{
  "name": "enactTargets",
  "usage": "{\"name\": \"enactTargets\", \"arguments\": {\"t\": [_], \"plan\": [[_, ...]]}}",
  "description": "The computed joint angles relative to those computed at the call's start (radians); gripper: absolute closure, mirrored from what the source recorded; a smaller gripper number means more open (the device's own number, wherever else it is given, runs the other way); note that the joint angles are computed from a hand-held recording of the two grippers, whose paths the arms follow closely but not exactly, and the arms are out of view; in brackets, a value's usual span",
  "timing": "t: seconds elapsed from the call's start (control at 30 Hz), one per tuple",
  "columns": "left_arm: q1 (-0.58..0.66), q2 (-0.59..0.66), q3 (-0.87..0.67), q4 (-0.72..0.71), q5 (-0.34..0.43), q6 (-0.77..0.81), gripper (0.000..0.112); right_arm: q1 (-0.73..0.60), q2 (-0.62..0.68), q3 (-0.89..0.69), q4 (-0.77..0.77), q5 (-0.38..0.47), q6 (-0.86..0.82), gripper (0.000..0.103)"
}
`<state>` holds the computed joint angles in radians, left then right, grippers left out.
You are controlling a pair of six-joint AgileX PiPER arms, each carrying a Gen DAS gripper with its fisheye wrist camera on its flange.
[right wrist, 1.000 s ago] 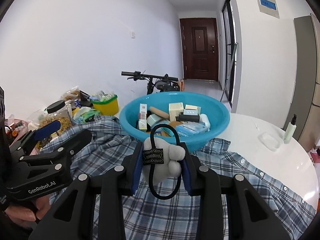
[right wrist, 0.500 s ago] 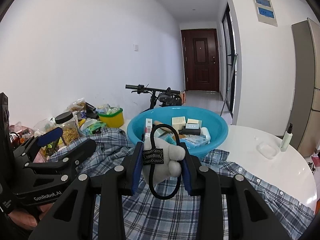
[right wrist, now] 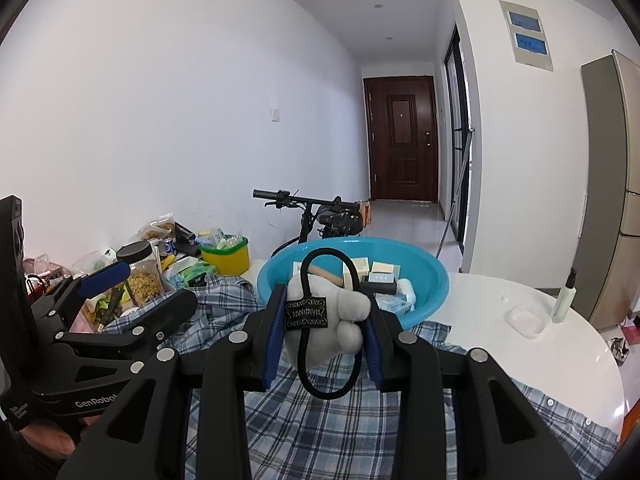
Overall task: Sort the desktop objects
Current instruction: 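Lift the held white item with the right tool toward the turquoise basin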
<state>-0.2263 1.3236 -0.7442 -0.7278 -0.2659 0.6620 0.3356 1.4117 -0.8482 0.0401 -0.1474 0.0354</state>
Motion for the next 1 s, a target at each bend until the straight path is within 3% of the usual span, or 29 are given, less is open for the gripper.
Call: {"name": "enactTargets", "arguments": {"t": [0.3, 0.37, 0.47, 0.57, 0.87, 1.0], "plan": [[0.005, 0.047, -0.100, -0.044, 0.007, 0.055, 0.009, 0.002, 0.035, -0.084, 0.149, 0.009, -0.175, 0.070], [0.018, 0.066, -0.135, -0.003, 0.028, 0.012, 0.009, -0.002, 0.052, -0.112, 0.141, 0.010, -0.167, 0.070], [0.022, 0.086, -0.184, -0.055, 0.033, 0.072, 0.009, -0.017, 0.078, -0.160, 0.111, 0.023, -0.139, 0.070], [0.033, 0.089, -0.223, -0.054, 0.045, 0.073, 0.009, -0.036, 0.087, -0.191, -0.053, 0.031, 0.029, 0.070], [0.065, 0.163, -0.359, -0.079, 0.100, 0.107, 0.009, -0.060, 0.160, -0.310, -0.227, 0.050, 0.193, 0.070], [0.065, 0.246, -0.441, -0.148, 0.094, 0.181, 0.009, -0.082, 0.219, -0.392, -0.509, 0.062, 0.471, 0.070]]}}
